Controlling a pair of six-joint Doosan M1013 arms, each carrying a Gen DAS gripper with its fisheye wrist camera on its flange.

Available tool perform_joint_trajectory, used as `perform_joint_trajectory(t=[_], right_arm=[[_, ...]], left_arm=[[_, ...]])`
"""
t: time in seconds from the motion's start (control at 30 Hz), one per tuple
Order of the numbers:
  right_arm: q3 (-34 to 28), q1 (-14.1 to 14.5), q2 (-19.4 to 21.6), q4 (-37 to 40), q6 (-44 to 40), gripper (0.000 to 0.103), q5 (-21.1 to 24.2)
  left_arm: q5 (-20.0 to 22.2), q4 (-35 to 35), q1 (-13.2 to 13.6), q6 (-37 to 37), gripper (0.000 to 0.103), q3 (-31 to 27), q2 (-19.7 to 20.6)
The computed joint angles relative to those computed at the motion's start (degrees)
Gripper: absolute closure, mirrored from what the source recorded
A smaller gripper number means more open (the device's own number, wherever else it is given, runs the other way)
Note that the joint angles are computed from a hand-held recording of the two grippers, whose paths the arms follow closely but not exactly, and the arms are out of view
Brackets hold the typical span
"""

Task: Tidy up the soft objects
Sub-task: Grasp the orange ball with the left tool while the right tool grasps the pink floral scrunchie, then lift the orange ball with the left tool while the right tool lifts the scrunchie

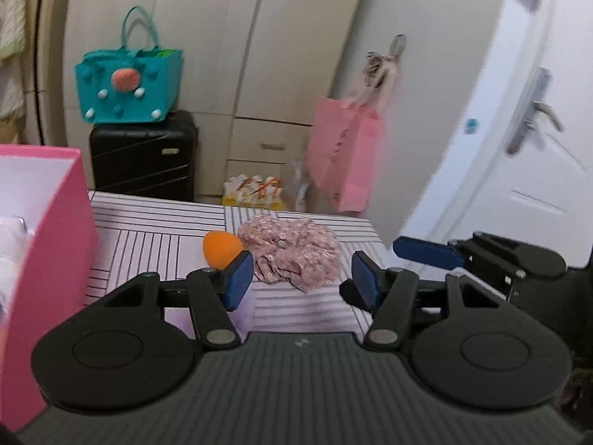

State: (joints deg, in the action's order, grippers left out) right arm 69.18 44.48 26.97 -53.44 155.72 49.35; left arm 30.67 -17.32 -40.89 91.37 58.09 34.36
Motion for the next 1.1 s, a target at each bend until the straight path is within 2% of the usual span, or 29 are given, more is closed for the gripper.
perform_joint_trajectory(t=[0.07, 0.13, 0.17, 0.2, 0.37, 0.47, 0.53, 0.63, 0.7, 0.73, 0.77, 0.83, 0.93, 1.1], right_arm=[[1.1, -1.3, -0.3, 1.7, -0.3, 0.027, -2.5], [1.2, -2.4, 0.3, 1.8, -1.1, 0.026, -3.3], [1.1, -3.0, 0.7, 1.8, -1.8, 0.026, -3.4], [1.2, -3.6, 0.9, 2.7, -2.7, 0.026, -4.3], [2.0, -6.2, 1.4, 8.1, -6.3, 0.024, -9.7], [2.1, -7.5, 1.9, 11.1, -7.7, 0.018, -12.8], [2.0, -8.2, 2.3, 13.4, -10.0, 0.016, -14.5], [0.9, -8.8, 3.3, 18.2, -15.9, 0.016, -14.2], [-0.8, -8.7, 4.3, 20.8, -17.8, 0.04, -10.6], [-0.9, -8.7, 4.3, 21.6, -17.0, 0.049, -10.2], [-0.8, -8.6, 4.0, 22.0, -15.8, 0.063, -9.9], [-0.6, -7.9, 3.8, 19.1, -12.4, 0.077, -7.8], [1.0, -7.8, 3.0, 17.8, -8.6, 0.081, -7.8], [2.5, -7.3, 2.1, 16.3, -4.8, 0.081, -7.9]], left_arm=[[0.0, 8.9, -0.9, -9.7, 0.051, -2.5, 1.9], [-1.9, 17.3, -1.5, -19.1, 0.053, -3.6, 3.3], [-1.3, 22.7, -1.9, -24.7, 0.054, -4.8, 4.3], [0.1, 25.5, -2.1, -27.3, 0.054, -6.2, 5.2], [7.5, 28.4, -2.1, -31.3, 0.058, -12.8, 9.3], [9.8, 28.2, -1.9, -32.7, 0.058, -15.0, 10.7], [10.6, 32.3, -2.2, -36.4, 0.058, -15.6, 11.1], [12.1, 31.9, -2.0, -36.1, 0.058, -16.7, 11.8], [12.8, 30.9, -1.8, -35.5, 0.058, -17.2, 12.0], [13.3, 30.8, -1.8, -35.3, 0.058, -17.4, 12.1], [13.8, 31.4, -1.8, -35.5, 0.058, -17.7, 12.3], [14.8, 32.7, -1.9, -35.5, 0.058, -18.3, 12.8], [17.0, 30.0, -1.6, -33.9, 0.059, -19.8, 13.9], [14.8, 32.6, -2.1, -34.7, 0.067, -18.1, 13.3]])
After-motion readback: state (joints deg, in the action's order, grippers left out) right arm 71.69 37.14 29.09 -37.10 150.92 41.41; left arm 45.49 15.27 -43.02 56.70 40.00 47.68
